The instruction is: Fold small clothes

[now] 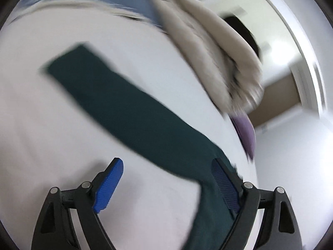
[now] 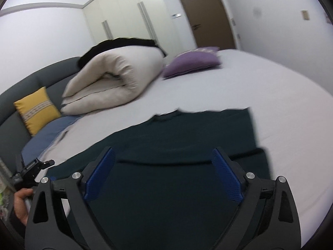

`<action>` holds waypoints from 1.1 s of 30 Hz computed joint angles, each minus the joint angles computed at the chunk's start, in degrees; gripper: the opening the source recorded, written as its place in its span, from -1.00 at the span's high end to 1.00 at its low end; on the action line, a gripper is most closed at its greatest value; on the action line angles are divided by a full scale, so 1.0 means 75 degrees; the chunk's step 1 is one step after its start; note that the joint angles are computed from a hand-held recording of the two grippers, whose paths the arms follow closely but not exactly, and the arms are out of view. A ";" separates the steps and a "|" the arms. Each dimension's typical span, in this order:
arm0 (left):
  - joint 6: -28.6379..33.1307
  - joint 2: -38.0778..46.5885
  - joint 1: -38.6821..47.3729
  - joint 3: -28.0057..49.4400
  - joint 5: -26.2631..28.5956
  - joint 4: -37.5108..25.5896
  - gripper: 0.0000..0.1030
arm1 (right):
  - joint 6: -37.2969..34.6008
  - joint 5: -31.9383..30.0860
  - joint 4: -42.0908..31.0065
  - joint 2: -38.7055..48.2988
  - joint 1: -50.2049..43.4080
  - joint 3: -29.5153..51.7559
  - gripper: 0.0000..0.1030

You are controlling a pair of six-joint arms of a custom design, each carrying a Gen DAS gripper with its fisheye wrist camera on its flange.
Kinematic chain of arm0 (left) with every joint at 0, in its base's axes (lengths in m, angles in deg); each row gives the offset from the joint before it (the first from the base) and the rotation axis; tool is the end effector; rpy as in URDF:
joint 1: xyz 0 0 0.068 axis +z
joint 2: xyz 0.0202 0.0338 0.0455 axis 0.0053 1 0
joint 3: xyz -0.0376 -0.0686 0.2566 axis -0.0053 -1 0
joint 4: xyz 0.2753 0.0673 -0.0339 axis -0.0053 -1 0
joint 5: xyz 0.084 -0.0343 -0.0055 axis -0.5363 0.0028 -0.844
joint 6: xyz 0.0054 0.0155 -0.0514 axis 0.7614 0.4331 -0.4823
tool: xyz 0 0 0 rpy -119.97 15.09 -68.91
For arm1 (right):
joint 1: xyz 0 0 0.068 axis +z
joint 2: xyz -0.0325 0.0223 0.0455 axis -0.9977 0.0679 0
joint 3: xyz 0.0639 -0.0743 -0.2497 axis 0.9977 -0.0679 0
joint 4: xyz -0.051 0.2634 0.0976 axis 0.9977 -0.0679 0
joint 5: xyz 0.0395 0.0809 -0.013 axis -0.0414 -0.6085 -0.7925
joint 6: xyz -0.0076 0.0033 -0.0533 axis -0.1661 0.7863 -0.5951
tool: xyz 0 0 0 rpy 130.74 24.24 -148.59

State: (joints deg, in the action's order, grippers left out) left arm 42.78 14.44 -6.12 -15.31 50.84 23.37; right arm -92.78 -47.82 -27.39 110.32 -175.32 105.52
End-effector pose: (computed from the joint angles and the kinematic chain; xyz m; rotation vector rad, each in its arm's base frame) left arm 0.3487 -0.0544 0.1388 -0.5493 2.2926 -0.9571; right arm 0.0324 -0.1079 0.2553 0.6052 1.9637 0.1485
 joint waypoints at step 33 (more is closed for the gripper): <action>0.4700 0.4966 -0.6486 0.8042 -0.4908 -0.4432 0.16 | -0.1411 0.0110 -0.0753 0.4381 -0.1214 -0.0046 -0.33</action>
State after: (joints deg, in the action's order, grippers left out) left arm 78.03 51.68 -54.77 45.00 14.02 -9.88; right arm -103.36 -46.99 -33.04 143.18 -184.42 105.17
